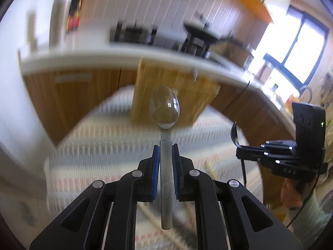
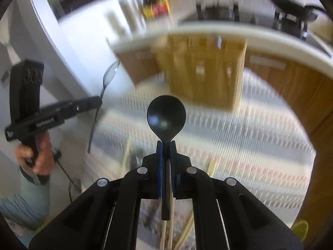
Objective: Organize utensils
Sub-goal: 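Carry both spoons over the yellow caddy and release them inside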
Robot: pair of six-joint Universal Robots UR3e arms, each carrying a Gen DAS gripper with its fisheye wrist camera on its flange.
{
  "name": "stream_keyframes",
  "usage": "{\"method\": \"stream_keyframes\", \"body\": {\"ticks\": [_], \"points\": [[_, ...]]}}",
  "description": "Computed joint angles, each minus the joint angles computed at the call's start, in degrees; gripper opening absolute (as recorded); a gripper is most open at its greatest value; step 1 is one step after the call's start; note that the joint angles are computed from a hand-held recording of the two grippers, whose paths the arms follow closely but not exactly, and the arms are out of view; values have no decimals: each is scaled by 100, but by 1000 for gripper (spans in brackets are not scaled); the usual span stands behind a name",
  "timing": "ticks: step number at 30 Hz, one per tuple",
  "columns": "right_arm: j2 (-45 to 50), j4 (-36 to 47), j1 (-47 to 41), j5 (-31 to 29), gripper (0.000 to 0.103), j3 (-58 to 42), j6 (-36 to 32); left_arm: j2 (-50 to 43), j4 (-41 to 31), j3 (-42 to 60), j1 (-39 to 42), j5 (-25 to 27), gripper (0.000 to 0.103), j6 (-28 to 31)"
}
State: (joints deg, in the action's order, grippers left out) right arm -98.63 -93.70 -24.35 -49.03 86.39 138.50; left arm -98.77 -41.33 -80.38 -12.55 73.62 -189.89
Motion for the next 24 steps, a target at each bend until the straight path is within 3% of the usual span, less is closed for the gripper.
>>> {"method": "stream_keyframes", "body": {"ticks": [5,9,14,18,24], "points": [[261,-762,-374,931,5,-556,459,-913,17,1760,-233,332,10,-48],[643,-1842,-355,1194,5,-872,1287,-1687,116,3095,-301,575,10,-149],[1579,-4014,-17,763,5,-1337,2623,-2850,326,4841,-448,1043,10,-249],[2334,-4877,245,380,5,-1806,3120,-3739,1036,5593,-499,1322,10,-201],[3168,-5678,627,-241,5,-2229,3436,-4957,741,7200,-283,1159,10,-554]]}}
